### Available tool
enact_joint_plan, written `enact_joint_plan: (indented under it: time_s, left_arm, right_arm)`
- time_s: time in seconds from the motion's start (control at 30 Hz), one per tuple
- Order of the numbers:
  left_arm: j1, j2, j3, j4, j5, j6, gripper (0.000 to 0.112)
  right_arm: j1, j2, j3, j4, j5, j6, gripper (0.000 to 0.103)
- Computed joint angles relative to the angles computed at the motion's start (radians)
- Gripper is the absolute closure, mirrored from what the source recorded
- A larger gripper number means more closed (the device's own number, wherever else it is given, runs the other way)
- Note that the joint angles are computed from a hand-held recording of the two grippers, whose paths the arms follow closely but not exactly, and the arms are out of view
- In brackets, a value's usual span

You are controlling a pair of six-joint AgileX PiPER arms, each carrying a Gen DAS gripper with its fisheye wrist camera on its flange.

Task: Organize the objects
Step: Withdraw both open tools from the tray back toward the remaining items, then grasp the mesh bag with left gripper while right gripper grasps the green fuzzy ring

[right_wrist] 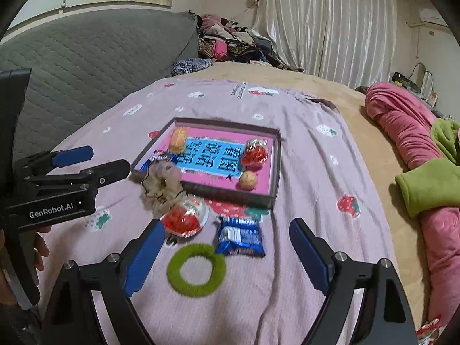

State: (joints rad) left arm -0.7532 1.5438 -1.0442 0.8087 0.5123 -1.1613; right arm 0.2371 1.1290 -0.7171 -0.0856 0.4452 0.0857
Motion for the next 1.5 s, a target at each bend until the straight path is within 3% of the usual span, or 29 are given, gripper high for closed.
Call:
enact_joint_plan:
  time_s: [0.2,0.6,0.9,1.5]
  left_arm:
    - [-0.037,-0.023,0.046,0.029,0.026,-0.046,0.030]
    - [-0.003,-0.030,0.111,0.025,-0.004,-0.060,0.030]
    - [0.013,-0.039,0.149,0.009,-0.025,-0.056,0.030]
    - [0.094,0.018,0.171,-0.029,-0.129,-0.038,0.030]
  right_arm:
    - [0.014,-0.044,0.049,-0.007,0.003,0.024,0.015]
    - [0.088,-0.046,0.099,-0.107,0.005,0.150,0.015]
    - [0.159,-0.039,0.127,-0.254,0.013,0.324,0.015]
    - [0.148,0.015,0.153,-0.277,-0.013,0.365,0.015]
